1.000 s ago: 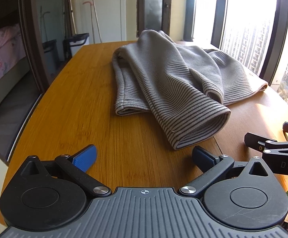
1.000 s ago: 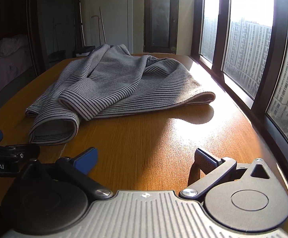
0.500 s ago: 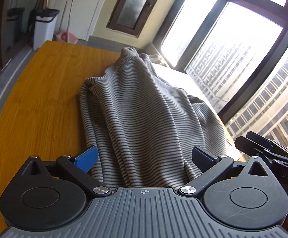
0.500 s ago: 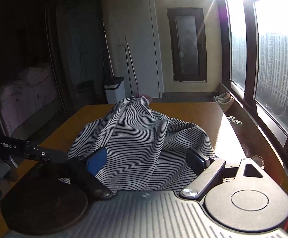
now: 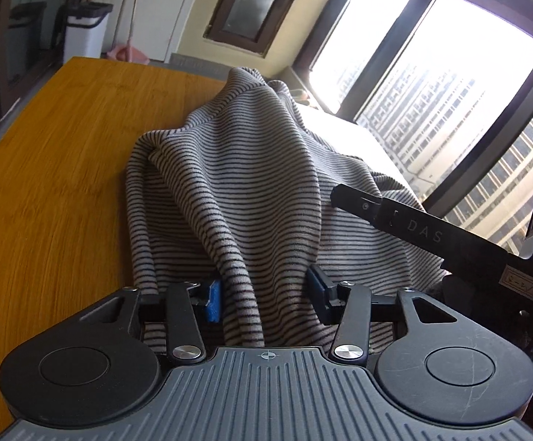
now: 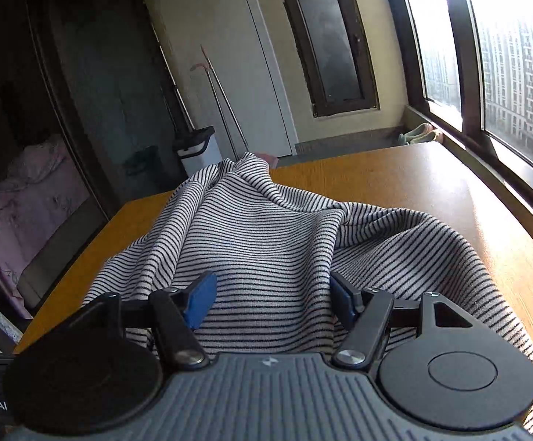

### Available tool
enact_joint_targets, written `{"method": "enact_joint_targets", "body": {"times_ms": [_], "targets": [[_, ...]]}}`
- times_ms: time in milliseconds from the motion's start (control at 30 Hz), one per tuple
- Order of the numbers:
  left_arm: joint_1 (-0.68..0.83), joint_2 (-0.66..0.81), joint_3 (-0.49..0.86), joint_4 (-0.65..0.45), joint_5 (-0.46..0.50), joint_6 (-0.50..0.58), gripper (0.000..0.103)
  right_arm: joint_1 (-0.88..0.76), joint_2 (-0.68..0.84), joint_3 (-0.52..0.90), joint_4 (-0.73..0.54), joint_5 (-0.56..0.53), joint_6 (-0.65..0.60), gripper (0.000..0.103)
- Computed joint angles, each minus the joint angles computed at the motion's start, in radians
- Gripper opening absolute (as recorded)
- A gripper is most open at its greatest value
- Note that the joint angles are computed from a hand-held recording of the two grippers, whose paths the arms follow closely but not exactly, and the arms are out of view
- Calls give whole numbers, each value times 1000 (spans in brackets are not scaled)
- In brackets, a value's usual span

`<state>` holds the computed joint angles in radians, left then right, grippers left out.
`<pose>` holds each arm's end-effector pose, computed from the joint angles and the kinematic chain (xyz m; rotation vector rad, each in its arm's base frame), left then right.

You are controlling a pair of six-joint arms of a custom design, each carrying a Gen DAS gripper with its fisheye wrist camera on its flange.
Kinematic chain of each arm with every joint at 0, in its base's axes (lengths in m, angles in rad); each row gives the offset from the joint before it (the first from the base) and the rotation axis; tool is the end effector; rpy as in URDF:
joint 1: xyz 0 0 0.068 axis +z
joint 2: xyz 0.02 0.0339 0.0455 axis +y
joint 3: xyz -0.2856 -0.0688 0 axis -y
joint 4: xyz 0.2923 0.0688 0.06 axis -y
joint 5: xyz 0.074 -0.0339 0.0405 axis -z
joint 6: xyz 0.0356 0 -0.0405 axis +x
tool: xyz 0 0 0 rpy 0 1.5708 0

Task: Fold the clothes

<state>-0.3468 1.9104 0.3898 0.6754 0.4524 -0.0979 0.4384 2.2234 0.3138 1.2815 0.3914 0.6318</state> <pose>0.2393 -0.1030 0.0146 0.5121 2.3841 -0.7487 0.2225 0.0893 -0.0180 0.4219 2.1094 0.1913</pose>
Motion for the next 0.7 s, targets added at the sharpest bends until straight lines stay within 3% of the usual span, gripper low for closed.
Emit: {"method": "enact_joint_targets", "body": {"times_ms": [33, 133, 267, 300, 433, 500, 567, 700], "targets": [[5, 0, -14, 12, 7, -1, 31, 2, 6, 0, -7, -32, 17, 71], [32, 8, -68, 61, 42, 26, 29, 92, -10, -21, -35, 28, 32, 73], [112, -88, -208, 66, 103, 126, 25, 332, -123, -47, -243, 175, 111, 79], [141, -123, -241, 48, 124, 159, 21, 398, -151, -50, -305, 209, 134, 79], [273, -397, -333, -118, 189, 243, 18, 608, -265, -40, -566, 347, 259, 79], [326, -590, -350, -232, 209, 236, 17, 686, -331, -16, -738, 429, 346, 79], [375, -752, -346, -339, 229, 218, 17, 719, -402, -6, -827, 479, 376, 79], [383, -765, -273, -319, 168, 110, 17, 719, -464, 66, -973, 538, 334, 83]]}}
